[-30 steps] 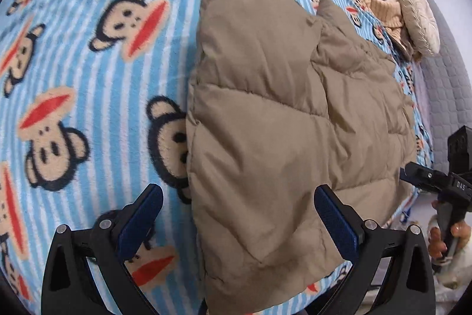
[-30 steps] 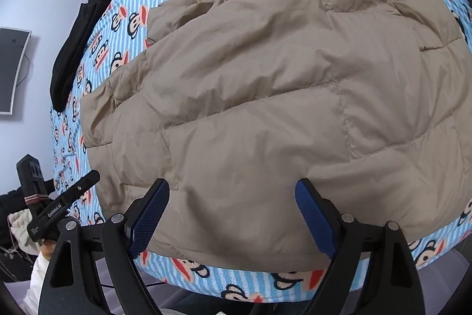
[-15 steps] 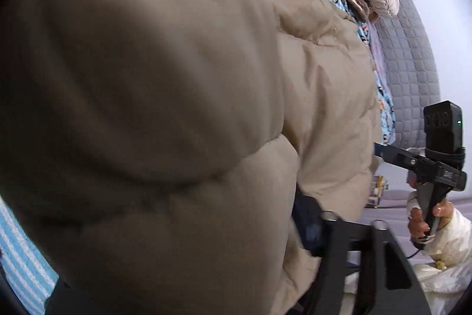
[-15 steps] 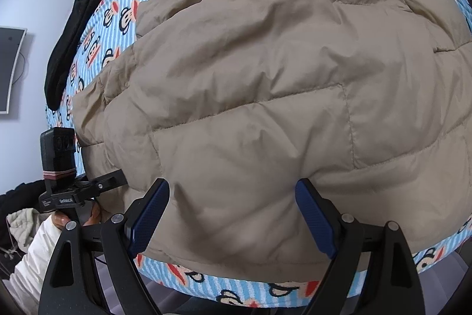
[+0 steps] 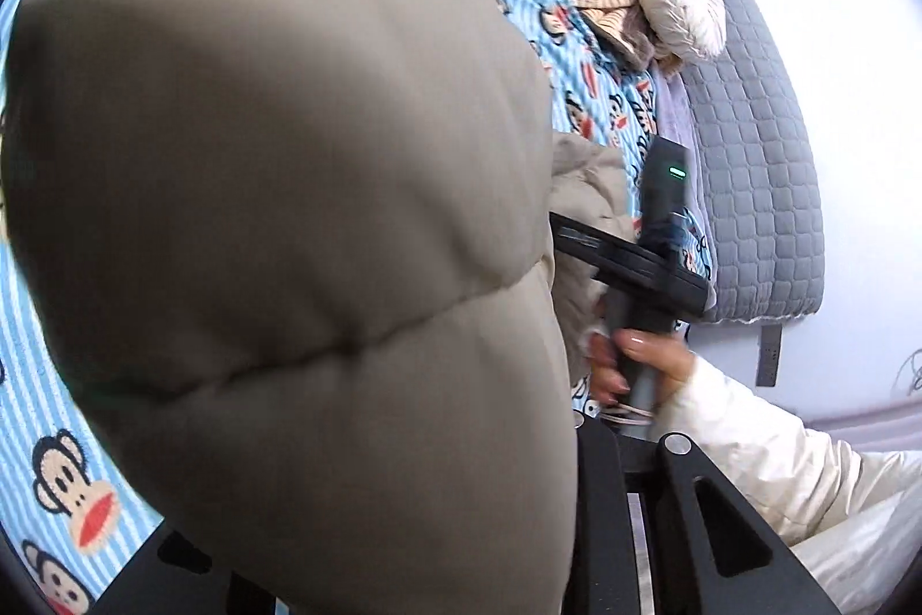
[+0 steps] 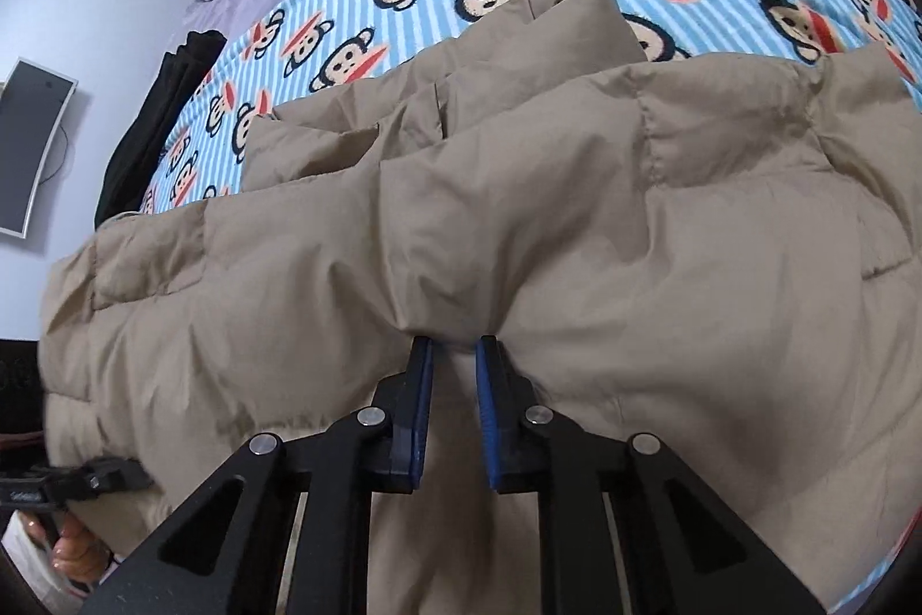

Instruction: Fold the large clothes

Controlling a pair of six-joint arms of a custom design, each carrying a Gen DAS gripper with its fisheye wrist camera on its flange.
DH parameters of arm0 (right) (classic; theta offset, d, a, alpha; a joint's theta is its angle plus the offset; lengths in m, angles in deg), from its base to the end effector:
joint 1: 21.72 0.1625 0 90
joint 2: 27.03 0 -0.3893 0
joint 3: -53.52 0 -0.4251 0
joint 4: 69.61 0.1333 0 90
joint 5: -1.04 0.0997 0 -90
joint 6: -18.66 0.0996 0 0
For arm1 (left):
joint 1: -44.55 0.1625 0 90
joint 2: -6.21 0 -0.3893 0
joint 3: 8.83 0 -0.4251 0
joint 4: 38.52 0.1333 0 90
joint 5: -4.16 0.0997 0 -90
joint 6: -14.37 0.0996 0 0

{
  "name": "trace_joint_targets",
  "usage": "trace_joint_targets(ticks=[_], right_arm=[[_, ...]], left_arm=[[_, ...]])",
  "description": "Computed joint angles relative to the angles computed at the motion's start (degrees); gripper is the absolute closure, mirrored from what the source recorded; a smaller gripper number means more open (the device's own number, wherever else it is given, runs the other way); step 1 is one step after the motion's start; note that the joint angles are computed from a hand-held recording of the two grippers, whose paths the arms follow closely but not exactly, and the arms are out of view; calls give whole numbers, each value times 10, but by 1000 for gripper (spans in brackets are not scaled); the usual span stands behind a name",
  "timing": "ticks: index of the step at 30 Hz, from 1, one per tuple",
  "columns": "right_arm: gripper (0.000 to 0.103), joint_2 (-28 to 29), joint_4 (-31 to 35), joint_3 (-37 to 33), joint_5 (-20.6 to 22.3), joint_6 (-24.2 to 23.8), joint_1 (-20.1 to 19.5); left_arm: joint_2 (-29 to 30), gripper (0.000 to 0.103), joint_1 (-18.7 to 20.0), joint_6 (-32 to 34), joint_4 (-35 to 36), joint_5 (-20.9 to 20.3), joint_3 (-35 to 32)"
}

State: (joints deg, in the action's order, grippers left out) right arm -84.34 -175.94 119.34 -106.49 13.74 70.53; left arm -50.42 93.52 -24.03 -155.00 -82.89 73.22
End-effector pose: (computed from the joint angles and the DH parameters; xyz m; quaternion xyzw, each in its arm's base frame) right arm 0.1324 -0.7377 0.3467 0.0513 -0.9847 0.0638 0.1536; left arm -0.3548 -0.6186 0.2075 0.0227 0.9994 -0.0236 0.0139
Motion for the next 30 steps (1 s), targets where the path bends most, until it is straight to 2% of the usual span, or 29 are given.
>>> trace_joint_targets(ticks=[4, 9, 12, 13, 15, 17, 18, 21, 23, 24, 27, 28, 30], right_arm=[[86, 30, 2, -26, 23, -3, -14], [92, 50, 14, -46, 61, 14, -36], [93, 60, 32, -63, 86, 21, -47], [93, 62, 45, -71, 96, 24, -50], [93, 64, 76, -94, 110, 28, -54], [92, 49, 82, -97, 121, 26, -60], [89, 38, 84, -94, 129, 23, -64], [88, -12, 72, -69, 134, 25, -82], [88, -50, 56, -40, 136, 39, -96], [88, -69, 48, -25, 135, 46, -103], [88, -127, 27, 24, 132, 65, -126], [88, -142, 24, 37, 131, 71, -131], [88, -174, 22, 62, 127, 80, -144]], left_arm=[[65, 75, -34, -1, 55, 30, -85], [151, 74, -55, -13, 114, 48, -193], [195, 66, -62, -4, 140, 43, -252], [208, 55, -64, 5, 145, 37, -269], [232, 38, -66, 22, 145, 19, -299], [262, 37, -68, 42, 156, 5, -336], [274, 37, -67, 52, 156, -5, -350], [315, 37, -60, 70, 148, -51, -388], [344, 24, -56, 89, 134, -72, -409], [358, 20, -56, 95, 124, -71, -419], [416, 20, -55, 113, 158, -51, -493], [417, 20, -53, 114, 176, -49, -498], [459, 20, -51, 123, 176, -36, -549]])
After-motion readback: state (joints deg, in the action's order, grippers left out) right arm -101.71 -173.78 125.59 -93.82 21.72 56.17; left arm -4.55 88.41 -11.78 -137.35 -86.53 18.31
